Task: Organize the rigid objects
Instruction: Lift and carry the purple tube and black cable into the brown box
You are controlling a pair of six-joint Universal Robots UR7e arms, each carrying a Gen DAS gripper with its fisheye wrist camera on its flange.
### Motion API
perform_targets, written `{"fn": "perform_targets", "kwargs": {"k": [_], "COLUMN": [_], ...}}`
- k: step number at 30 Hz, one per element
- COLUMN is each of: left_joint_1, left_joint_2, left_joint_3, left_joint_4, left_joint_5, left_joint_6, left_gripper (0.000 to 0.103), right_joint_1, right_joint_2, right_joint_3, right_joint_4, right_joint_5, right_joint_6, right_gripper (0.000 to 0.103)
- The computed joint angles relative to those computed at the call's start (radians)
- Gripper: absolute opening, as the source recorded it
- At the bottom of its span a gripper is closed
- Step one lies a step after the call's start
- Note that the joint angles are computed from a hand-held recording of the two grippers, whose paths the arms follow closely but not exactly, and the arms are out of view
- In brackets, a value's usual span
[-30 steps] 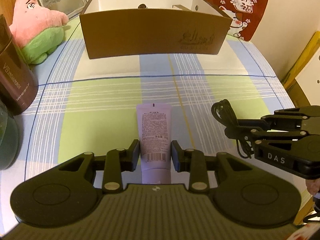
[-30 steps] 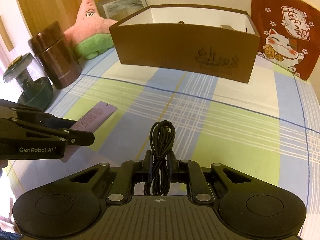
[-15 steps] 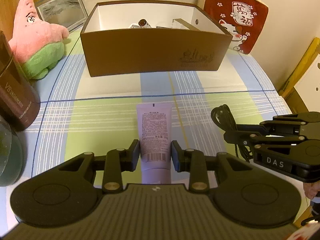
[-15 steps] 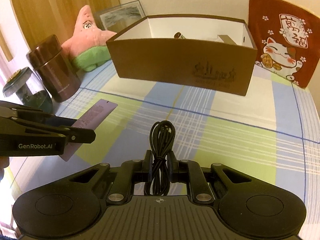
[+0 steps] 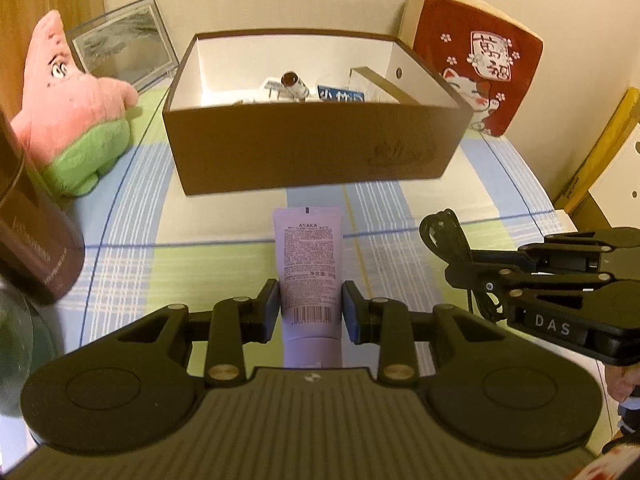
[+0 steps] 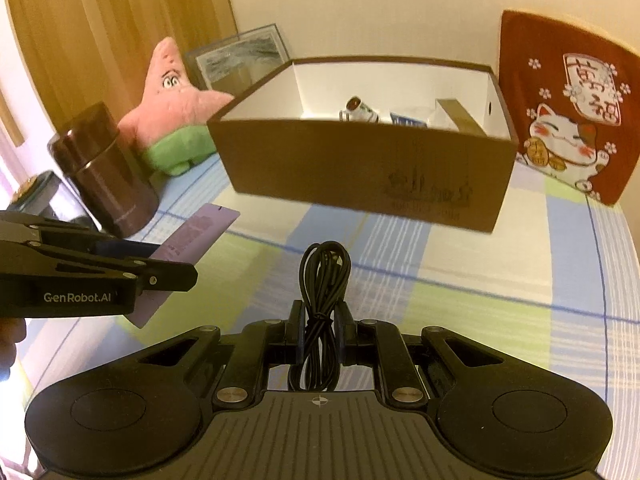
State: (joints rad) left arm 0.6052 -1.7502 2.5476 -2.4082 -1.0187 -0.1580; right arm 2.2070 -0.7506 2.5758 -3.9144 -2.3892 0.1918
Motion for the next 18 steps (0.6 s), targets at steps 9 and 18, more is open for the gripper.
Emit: {"fn": "perform_targets", "kwargs": {"k": [9,18], "left_joint_1": [0.037,0.084], "left_joint_2": [0.117,0.279], "left_joint_3": [-0.063,-0.165], "left_joint_4": [-0.136,-0.292], "left_joint_5": [0.000,0.002], "left_joint_6": [0.103,0.214], "left_gripper": [0.028,0.028], "right_joint_1": [-0.056,-0.128], "right_joint_2": [-0.056,-0.118], "right_joint_3": [-0.051,-0.129], "right_joint_4": [-0.017,-0.011], "right_joint_5": [0.038,0.090], "right_joint_6": [-0.104,-0.221], "right_gripper": [0.011,0.011]}}
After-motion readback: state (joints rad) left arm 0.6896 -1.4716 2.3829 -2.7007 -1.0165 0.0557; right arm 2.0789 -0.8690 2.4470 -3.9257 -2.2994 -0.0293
